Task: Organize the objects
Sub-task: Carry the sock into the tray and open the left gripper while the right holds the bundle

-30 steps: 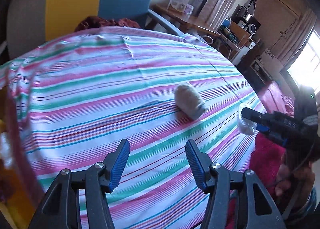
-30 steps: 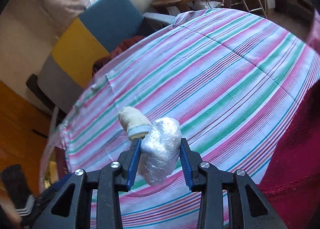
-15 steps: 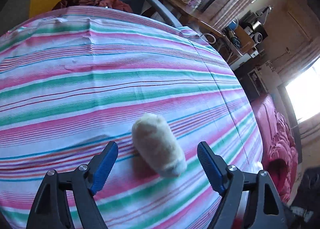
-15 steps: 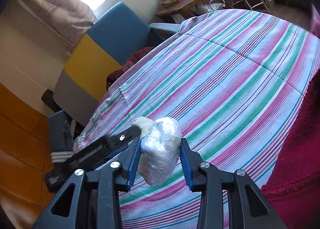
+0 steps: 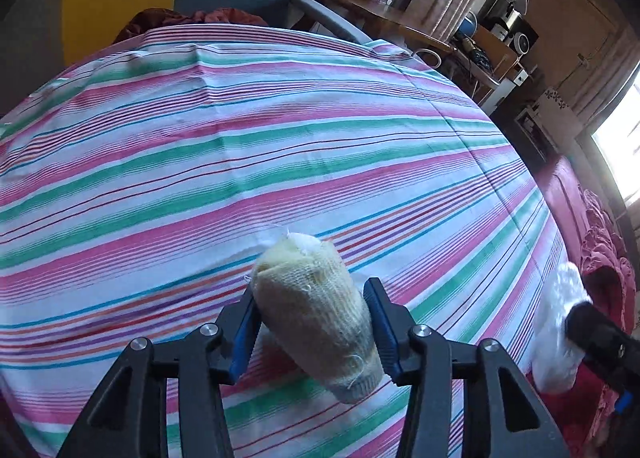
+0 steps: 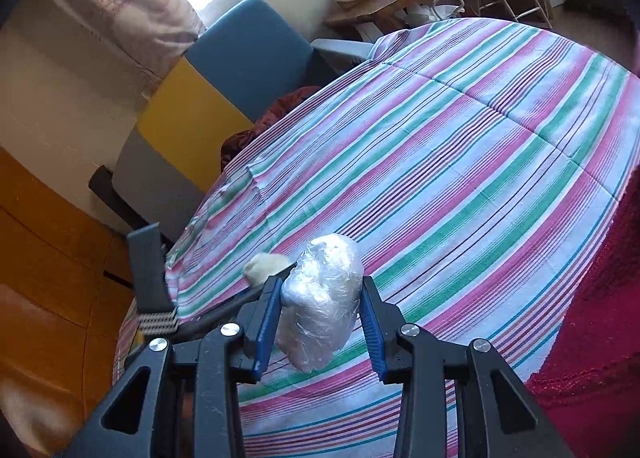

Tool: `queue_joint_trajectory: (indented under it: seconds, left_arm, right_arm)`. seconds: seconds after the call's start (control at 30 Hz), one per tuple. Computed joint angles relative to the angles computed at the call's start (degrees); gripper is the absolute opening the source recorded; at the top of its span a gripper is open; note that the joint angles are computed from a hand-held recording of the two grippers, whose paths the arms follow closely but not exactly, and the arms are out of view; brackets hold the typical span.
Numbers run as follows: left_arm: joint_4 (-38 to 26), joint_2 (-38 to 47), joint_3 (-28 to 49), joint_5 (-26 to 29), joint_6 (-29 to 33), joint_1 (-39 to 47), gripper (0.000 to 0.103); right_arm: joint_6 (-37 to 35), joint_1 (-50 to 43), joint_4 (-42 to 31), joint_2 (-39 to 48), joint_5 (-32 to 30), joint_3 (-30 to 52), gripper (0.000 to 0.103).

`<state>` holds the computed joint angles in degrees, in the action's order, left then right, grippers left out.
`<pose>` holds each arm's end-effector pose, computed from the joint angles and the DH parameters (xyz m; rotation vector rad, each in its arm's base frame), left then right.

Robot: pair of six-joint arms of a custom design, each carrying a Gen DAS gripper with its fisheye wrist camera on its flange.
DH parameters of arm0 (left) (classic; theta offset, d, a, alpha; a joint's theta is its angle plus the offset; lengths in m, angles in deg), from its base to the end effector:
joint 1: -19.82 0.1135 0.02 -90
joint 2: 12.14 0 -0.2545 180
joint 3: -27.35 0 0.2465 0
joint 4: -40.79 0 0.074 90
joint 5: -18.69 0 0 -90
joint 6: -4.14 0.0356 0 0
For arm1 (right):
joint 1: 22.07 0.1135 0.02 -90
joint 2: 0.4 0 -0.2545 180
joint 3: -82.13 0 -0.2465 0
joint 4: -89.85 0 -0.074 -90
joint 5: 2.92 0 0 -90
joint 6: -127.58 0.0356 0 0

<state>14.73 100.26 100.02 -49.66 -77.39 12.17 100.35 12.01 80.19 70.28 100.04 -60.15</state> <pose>0.3456 -0.0597 0.0936 0.4835 2.6323 -0.5072 0.1889 0.1181 0.1460 0.7003 2.2627 0.5982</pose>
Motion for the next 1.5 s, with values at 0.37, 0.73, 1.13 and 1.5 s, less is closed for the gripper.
queue_joint_trajectory:
  seconds: [0.37,0.73,1.13,1.5]
  left_arm:
    - [2.1,-18.6,-16.7,0.2,12.4,13.8,0.051]
    - [-5.5,-30.2,-19.4,8.7,24.5,33.5,0.051]
    - [-20.0,-14.5,-3.1,17.2,38.0,57.6,0.051]
    - [-20.0,0.5,7.1,15.0,44.0,68.5,0.051]
  right_arm:
    - [-8.6,1.7,-9.3,9.7,-2.6,10.6,0.039]
    - [-9.3,2.4,-15.0,11.9,-0.5,14.1,0.039]
    - [-8.1,3.2,-21.5,13.8,2.3,17.7,0.039]
    - [-7.3,4.0,-25.1,15.8,3.9,20.3,0.039]
